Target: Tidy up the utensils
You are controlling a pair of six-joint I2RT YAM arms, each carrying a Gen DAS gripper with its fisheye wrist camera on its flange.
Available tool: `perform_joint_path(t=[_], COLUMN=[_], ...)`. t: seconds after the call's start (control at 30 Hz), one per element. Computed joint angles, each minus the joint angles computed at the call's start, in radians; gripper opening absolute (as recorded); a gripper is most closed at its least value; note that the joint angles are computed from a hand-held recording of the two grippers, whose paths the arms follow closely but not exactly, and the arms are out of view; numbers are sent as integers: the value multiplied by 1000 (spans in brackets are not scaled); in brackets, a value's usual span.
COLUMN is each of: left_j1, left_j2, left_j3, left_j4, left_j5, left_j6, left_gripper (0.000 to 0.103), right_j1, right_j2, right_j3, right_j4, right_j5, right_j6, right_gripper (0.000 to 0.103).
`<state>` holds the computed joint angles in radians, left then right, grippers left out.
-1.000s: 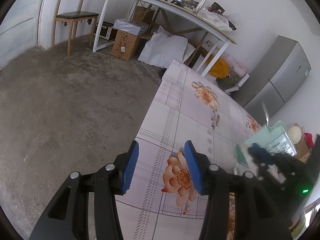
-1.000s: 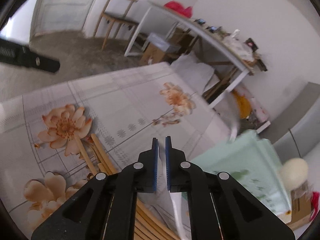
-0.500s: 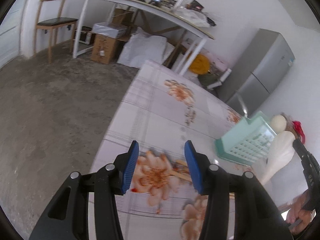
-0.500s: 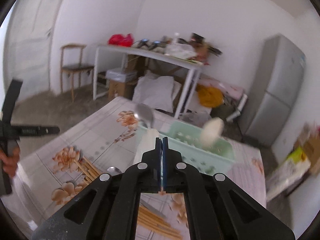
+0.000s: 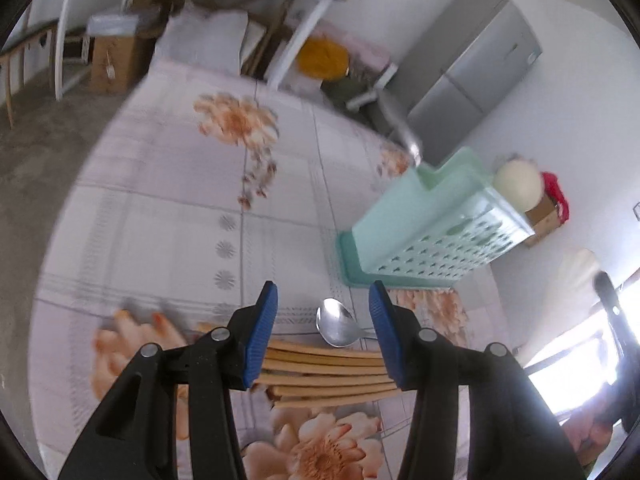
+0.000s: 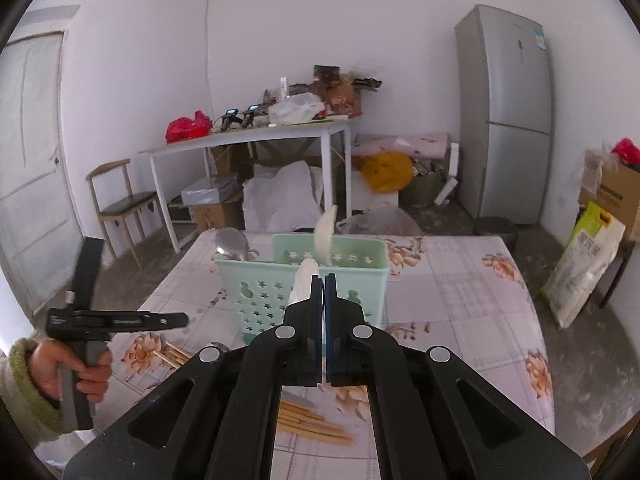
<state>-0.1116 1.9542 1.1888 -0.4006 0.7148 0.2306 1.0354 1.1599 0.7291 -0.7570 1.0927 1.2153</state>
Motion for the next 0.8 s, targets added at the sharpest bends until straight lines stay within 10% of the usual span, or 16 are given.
perform_joint_path(t=[0.2,0.8], left_j1=[-77,-145], left_j2=[85,85], left_j3=[106,48], left_j4=[-95,-20], left_j5=[-107,-224], left_j6=[8,-20], left_gripper=[45,6], right_j1=[55,7], right_j2=[-31,-203], right_j3=[-14,-159], right_j4=[-139,-17], right_j5=[36,12], right_j6=[172,105], right_gripper=[0,0])
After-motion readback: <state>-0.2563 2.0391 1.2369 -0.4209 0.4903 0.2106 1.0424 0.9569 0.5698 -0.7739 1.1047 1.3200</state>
